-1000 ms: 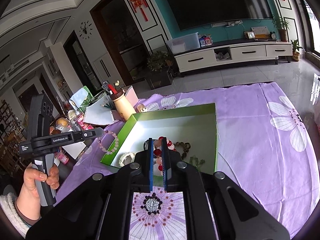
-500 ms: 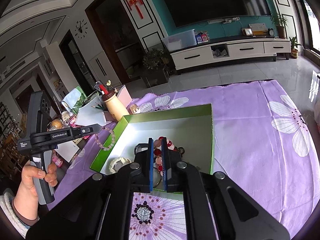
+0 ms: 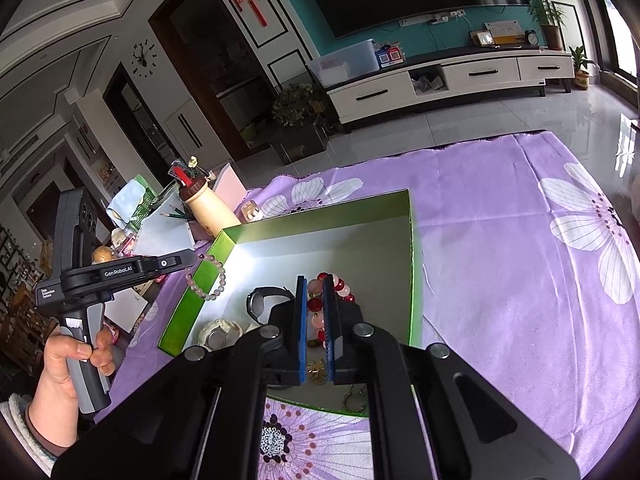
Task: Organize jewelry
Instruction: 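Carry the pink and red bracelets over the green box with both tools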
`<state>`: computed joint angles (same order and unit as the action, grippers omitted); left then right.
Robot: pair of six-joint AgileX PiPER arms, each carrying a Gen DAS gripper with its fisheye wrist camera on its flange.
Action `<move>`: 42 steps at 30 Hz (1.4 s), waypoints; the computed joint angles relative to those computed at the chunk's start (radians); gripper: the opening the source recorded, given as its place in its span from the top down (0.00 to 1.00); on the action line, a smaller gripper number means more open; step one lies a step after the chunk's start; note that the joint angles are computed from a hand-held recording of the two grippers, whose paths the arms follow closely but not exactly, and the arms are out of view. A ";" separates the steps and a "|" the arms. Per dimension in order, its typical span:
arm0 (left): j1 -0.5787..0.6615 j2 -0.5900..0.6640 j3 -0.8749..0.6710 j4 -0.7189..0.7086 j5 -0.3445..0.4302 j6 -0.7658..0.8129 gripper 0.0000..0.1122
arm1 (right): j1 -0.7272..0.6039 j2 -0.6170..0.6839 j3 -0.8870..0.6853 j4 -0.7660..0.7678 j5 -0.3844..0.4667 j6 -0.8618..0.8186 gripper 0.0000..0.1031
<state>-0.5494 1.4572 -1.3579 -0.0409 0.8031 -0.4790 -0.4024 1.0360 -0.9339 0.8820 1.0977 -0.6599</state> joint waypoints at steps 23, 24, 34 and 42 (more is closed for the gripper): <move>0.010 0.119 -0.093 0.048 0.037 -0.001 0.93 | 0.115 0.105 -0.045 -0.072 -0.109 0.069 0.93; 0.010 0.122 -0.096 0.050 0.039 -0.002 0.93 | 0.123 0.107 -0.049 -0.080 -0.114 0.075 0.93; 0.017 0.159 -0.126 0.065 0.057 0.003 0.93 | 0.188 0.130 -0.075 -0.138 -0.155 0.127 0.93; 0.022 0.185 -0.132 0.063 0.062 0.010 0.93 | 0.219 0.160 -0.076 -0.178 -0.181 0.165 0.93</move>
<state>-0.5273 1.6423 -1.4898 0.0219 0.8647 -0.4688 -0.1829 1.1959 -1.0103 0.7042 0.9167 -0.4947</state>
